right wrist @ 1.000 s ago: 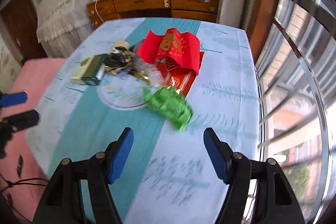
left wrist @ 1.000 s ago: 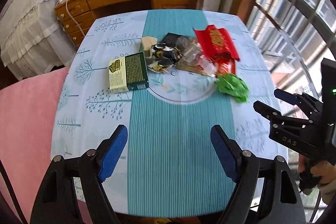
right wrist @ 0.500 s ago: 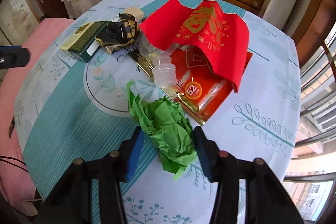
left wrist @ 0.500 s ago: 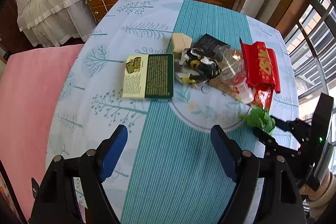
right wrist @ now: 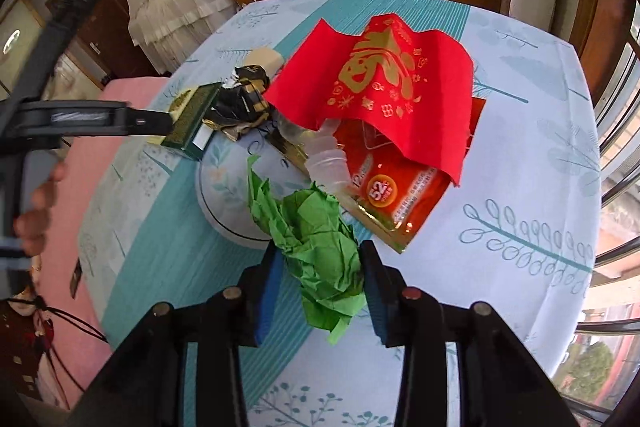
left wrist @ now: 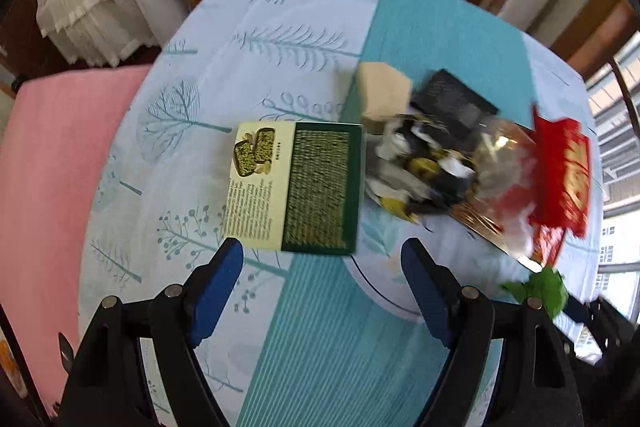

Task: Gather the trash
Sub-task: 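Grasp the green crumpled paper with right tool while left tool grasps cream-green box, then carry green paper and box over the blue bin and open both tools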

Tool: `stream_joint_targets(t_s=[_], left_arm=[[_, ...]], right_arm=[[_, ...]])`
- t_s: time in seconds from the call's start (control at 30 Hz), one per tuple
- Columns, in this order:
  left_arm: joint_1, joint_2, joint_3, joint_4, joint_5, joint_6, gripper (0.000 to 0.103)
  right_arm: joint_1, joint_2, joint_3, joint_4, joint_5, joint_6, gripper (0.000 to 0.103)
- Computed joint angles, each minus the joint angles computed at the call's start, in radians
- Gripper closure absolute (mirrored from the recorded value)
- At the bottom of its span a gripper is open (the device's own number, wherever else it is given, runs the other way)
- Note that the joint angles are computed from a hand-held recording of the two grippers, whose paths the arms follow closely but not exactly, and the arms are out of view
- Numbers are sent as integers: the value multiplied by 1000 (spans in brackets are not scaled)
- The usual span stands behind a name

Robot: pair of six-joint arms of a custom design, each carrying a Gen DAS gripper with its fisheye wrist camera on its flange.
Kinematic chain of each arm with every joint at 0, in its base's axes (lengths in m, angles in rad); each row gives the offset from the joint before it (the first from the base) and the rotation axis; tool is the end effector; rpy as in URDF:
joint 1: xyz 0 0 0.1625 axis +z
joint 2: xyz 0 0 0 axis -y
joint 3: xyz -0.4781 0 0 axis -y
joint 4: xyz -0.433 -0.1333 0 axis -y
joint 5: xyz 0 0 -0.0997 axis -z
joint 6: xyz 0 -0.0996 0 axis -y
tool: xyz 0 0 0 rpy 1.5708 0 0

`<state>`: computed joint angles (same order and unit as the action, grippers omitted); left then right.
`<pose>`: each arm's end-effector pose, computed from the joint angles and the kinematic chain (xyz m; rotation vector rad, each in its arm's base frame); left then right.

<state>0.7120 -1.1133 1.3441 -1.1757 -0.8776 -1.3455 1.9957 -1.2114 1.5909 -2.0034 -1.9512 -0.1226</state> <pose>-0.3775 -0.5859 0.3719 -0.2881 2.2563 -0.3978 0.3659 -0.5751 0.3626 0.7351 -2.6701 0.1530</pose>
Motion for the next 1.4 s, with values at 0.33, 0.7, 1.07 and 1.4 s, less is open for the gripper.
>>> stream_joint_targets(t_s=[0.33,0.7,1.07,1.4], left_arm=[[74,-86,74,-179,-59,88,23],[141,-156,175,-379,-126,142,23],[133,-111,155,-474,-151,287,61],[54,-92,133,-518,-124,269,102]], right_arm=[[-6,8,-12,19,56,19,64],[6,41,-29,38,86,28,64],[22,72,-33,53,82,34,64],[40,57,-8,34,78,73,64]])
